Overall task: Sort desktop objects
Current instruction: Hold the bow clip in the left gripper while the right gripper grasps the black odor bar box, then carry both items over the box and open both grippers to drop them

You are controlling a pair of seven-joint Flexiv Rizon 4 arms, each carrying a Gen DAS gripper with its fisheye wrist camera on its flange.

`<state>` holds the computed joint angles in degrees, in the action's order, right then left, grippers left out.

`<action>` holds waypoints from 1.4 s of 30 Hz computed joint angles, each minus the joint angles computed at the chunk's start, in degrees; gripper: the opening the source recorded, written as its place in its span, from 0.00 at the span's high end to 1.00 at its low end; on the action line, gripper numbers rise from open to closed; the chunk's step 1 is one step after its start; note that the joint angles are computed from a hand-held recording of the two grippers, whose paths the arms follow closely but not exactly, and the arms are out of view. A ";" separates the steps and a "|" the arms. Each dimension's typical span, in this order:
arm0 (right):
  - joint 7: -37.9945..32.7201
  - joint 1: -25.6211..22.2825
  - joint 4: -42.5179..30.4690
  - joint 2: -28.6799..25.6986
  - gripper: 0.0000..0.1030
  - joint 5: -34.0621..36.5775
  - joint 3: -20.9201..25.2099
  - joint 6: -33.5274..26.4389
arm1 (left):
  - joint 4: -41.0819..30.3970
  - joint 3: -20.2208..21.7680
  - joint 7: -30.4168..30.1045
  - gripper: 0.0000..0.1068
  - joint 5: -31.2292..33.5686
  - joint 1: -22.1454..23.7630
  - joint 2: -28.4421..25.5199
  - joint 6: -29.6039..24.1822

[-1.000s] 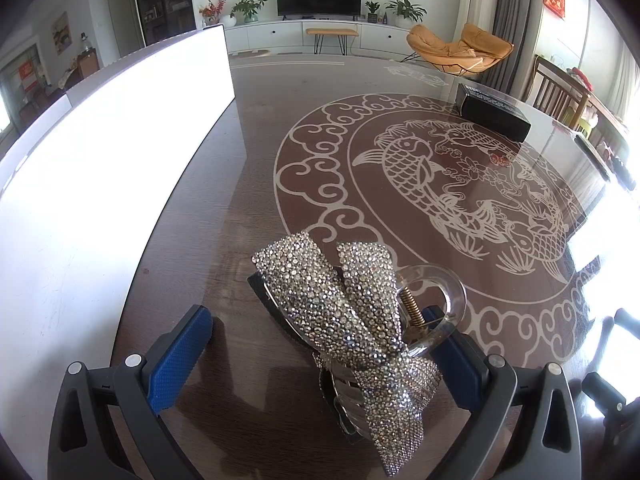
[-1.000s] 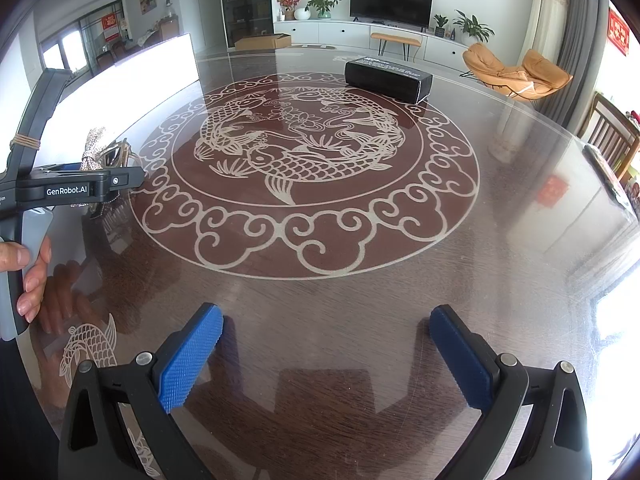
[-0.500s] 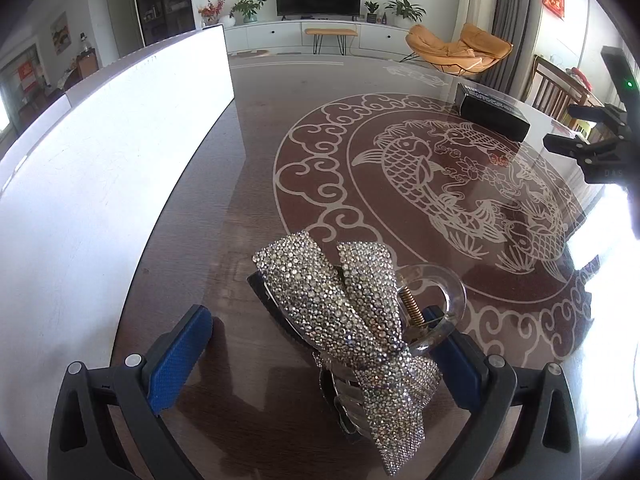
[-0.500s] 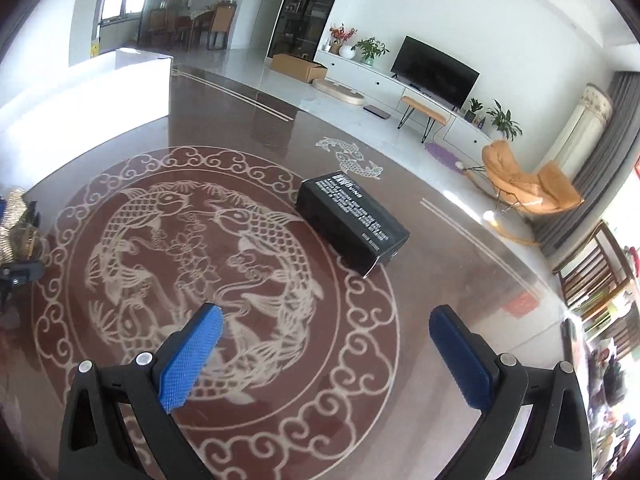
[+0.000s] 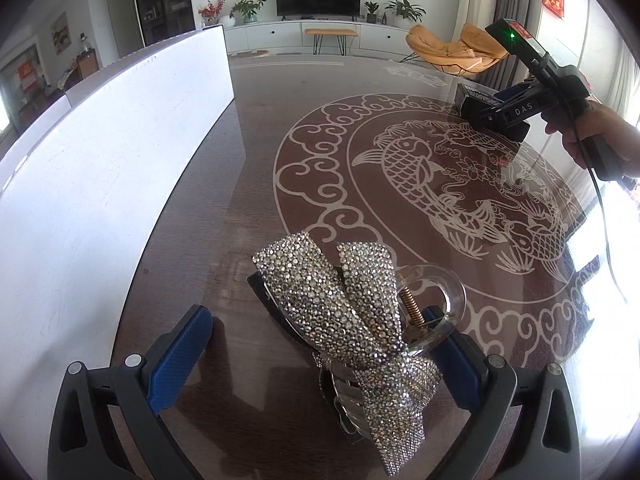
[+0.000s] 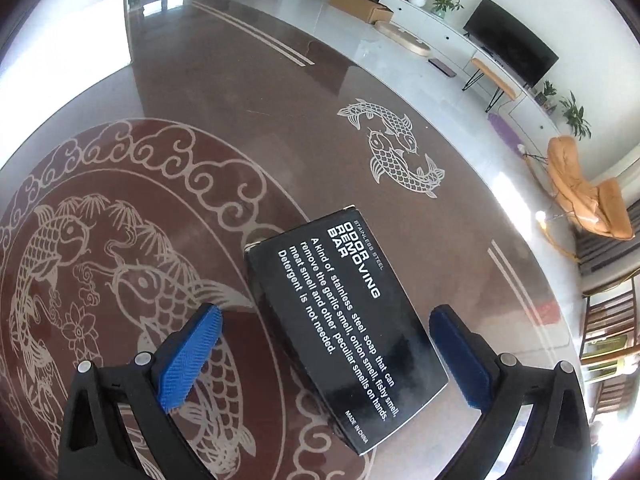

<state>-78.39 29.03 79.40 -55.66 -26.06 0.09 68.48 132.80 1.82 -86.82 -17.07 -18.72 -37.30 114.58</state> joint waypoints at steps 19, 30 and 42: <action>1.78 -4.34 8.65 6.05 0.42 14.30 8.73 3.10 | 0.11 0.02 -0.09 0.04 0.15 0.04 0.10 0.01; 16.03 4.79 33.30 18.37 0.22 11.10 4.97 14.53 | 0.70 -4.76 -1.26 0.04 6.99 7.33 1.45 -1.06; 17.95 2.20 36.81 23.93 0.43 6.41 8.21 9.69 | 9.09 -9.03 -8.34 0.50 13.61 11.91 7.89 8.24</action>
